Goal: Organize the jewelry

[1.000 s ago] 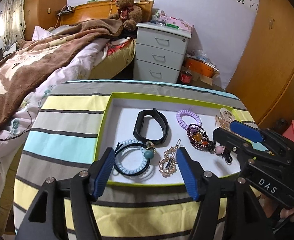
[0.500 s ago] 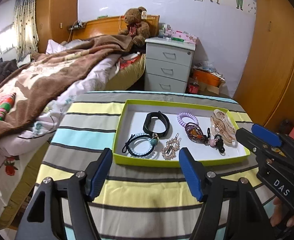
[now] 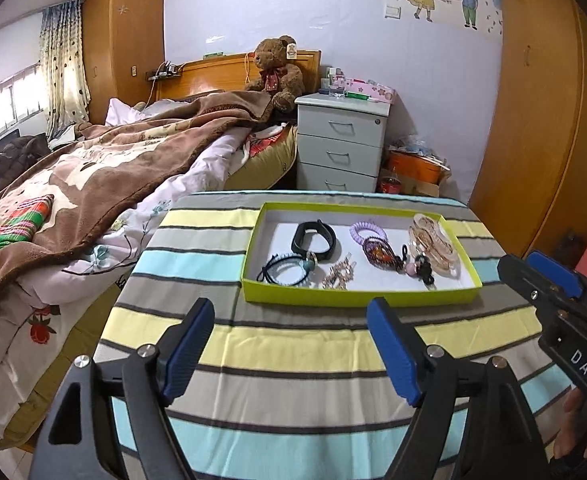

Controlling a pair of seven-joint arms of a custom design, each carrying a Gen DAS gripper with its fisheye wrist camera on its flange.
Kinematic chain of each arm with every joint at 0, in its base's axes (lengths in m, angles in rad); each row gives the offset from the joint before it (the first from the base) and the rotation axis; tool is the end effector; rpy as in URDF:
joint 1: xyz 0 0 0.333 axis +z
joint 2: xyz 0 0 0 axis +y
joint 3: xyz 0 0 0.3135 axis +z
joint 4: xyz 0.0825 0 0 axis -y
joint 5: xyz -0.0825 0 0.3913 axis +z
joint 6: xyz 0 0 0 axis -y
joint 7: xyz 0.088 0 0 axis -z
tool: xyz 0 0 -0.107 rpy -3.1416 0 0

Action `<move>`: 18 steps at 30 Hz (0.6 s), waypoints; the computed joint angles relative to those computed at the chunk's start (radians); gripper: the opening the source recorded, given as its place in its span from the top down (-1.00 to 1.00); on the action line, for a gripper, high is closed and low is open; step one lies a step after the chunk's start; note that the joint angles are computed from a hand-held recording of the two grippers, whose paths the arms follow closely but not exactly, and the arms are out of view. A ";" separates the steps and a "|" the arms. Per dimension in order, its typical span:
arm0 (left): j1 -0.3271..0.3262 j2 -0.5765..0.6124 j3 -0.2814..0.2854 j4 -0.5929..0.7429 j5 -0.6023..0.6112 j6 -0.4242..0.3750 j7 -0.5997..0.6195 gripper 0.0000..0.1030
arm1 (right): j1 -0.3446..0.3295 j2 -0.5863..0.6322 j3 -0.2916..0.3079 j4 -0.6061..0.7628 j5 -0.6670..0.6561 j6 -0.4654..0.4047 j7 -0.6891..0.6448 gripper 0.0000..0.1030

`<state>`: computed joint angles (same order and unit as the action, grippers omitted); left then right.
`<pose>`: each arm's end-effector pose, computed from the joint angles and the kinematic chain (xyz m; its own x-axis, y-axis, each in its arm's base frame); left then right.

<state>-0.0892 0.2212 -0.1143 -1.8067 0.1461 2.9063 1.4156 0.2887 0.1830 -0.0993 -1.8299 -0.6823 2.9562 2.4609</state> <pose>0.6604 -0.1386 0.5220 -0.1654 -0.9861 0.0135 -0.6288 0.0949 -0.7718 0.6382 0.1699 0.5281 -0.0248 -0.9948 -0.0985 -0.5474 0.0960 -0.8314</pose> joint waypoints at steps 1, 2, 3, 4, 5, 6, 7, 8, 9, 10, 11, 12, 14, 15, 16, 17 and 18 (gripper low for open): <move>-0.003 -0.009 0.002 -0.014 0.005 0.005 -0.006 -0.59 | 0.007 -0.006 -0.008 -0.008 -0.020 -0.002 0.020 0.08; 0.000 -0.015 -0.002 -0.027 0.000 0.012 0.002 -0.60 | 0.015 -0.014 -0.017 -0.017 -0.053 -0.003 0.049 0.08; 0.005 -0.021 -0.008 -0.038 -0.010 0.018 0.011 -0.61 | 0.016 -0.019 -0.016 -0.023 -0.068 -0.007 0.062 0.08; 0.004 -0.025 -0.009 -0.045 -0.013 0.021 0.010 -0.62 | 0.012 -0.024 -0.011 -0.030 -0.073 -0.006 0.068 0.08; 0.009 -0.027 -0.015 -0.051 -0.027 0.023 0.021 -0.62 | 0.009 -0.028 -0.009 -0.034 -0.083 -0.002 0.079 0.08; 0.011 -0.030 -0.018 -0.055 -0.037 0.022 0.026 -0.63 | 0.008 -0.031 -0.009 -0.038 -0.097 0.000 0.095 0.08; 0.010 -0.034 -0.019 -0.061 -0.041 0.022 0.027 -0.64 | 0.006 -0.034 -0.007 -0.042 -0.108 0.000 0.107 0.08; 0.020 -0.035 -0.030 -0.063 -0.067 0.021 0.049 -0.64 | 0.006 -0.036 -0.006 -0.044 -0.124 -0.001 0.123 0.08; 0.026 -0.035 -0.038 -0.064 -0.088 0.017 0.066 -0.64 | 0.003 -0.036 -0.003 -0.044 -0.133 -0.001 0.133 0.08; 0.023 -0.038 -0.036 -0.068 -0.092 0.019 0.066 -0.64 | -0.001 -0.037 0.001 -0.046 -0.134 -0.001 0.134 0.08; 0.021 -0.040 -0.034 -0.073 -0.093 0.025 0.066 -0.65 | -0.004 -0.038 0.004 -0.046 -0.137 -0.003 0.138 0.08; 0.019 -0.041 -0.032 -0.075 -0.094 0.028 0.066 -0.65 | -0.005 -0.039 0.006 -0.048 -0.143 -0.004 0.147 0.08; 0.027 -0.044 -0.040 -0.081 -0.120 0.035 0.087 -0.66 | -0.008 -0.038 0.011 -0.048 -0.146 -0.006 0.151 0.08; 0.027 -0.045 -0.041 -0.082 -0.128 0.039 0.089 -0.66 | -0.007 -0.039 0.012 -0.048 -0.154 -0.009 0.158 0.08; 0.028 -0.047 -0.042 -0.086 -0.138 0.045 0.093 -0.66 | -0.007 -0.040 0.013 -0.049 -0.159 -0.012 0.164 0.08; 0.032 -0.047 -0.047 -0.087 -0.153 0.048 0.106 -0.66 | -0.008 -0.040 0.015 -0.049 -0.162 -0.014 0.166 0.08; 0.026 -0.049 -0.039 -0.088 -0.143 0.047 0.096 -0.67 | -0.010 -0.042 0.016 -0.053 -0.166 -0.012 0.171 0.08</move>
